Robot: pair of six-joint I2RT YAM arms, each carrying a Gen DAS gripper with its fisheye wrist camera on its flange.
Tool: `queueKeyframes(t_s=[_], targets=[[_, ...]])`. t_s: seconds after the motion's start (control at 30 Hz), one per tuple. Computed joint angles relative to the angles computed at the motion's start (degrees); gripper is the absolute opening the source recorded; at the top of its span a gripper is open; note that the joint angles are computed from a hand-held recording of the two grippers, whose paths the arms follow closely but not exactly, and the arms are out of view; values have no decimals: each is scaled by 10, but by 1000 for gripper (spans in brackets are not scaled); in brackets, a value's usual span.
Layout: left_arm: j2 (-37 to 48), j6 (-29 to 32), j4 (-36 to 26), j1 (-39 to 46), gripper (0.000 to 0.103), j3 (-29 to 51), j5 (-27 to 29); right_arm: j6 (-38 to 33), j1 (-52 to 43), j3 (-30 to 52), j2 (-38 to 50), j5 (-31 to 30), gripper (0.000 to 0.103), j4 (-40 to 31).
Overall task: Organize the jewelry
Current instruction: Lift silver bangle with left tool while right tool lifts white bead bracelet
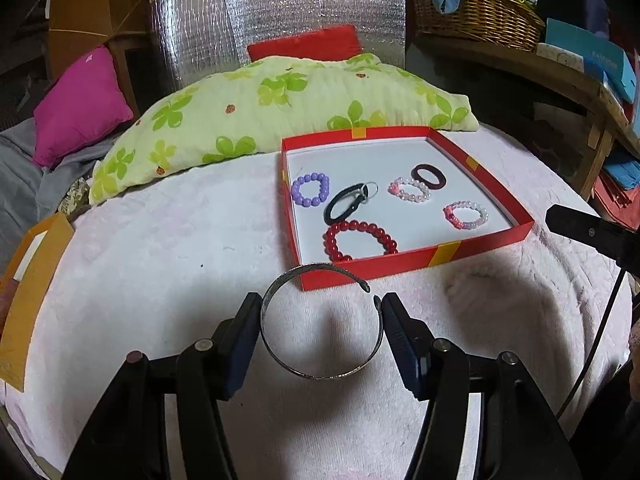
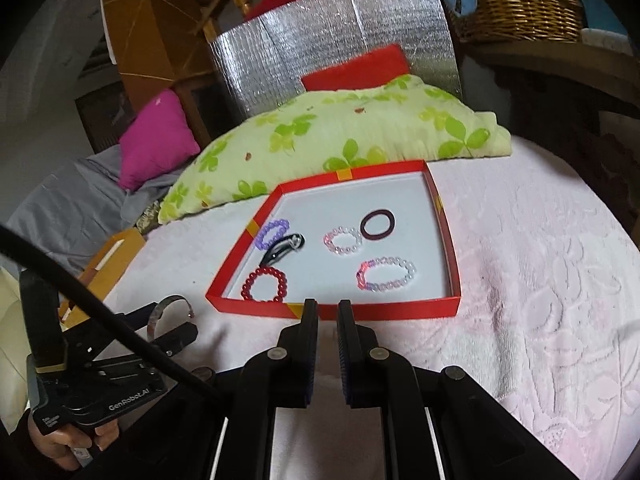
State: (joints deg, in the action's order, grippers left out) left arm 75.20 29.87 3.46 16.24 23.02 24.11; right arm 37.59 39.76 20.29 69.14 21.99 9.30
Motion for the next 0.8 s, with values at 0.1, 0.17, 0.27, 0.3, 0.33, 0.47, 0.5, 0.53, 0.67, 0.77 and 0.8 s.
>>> queueKeyframes(t_s=[0.1,0.17,0.27,0.3,0.33,0.47,0.5,0.53,0.67,0.77,0.8], targets=[[-20,-5,-7,-5,63,-1,-1,3,2,-4,-12,4,11,0],[-34,-8,-10,-9,63,-4,-3,5,3,-7,-19,5,11,-1],[-52,-12,-17,-16,63,-5,-7,6,0,-10,-30,4,11,-3],[-57,-12,-20,-18,63,-6,-7,7,-1,-12,-34,2,11,-4],[-62,-13,-23,-20,63,-6,-7,6,-4,-12,-37,-1,11,-4],[-65,-13,-24,-26,63,-8,-12,6,-20,2,-9,-45,11,-22],[-59,-14,-19,-27,63,-8,-15,7,-31,10,9,-72,11,-27],[-53,-14,-17,-28,63,-8,-19,7,-38,17,26,-89,14,-34],[-39,-14,-11,-22,63,-5,-20,8,-33,55,104,-82,66,-68],[-31,-12,-11,-14,63,-1,-16,9,-33,67,144,-77,65,-60],[-30,-12,-12,-11,63,0,-13,10,-30,77,161,-62,62,-66]])
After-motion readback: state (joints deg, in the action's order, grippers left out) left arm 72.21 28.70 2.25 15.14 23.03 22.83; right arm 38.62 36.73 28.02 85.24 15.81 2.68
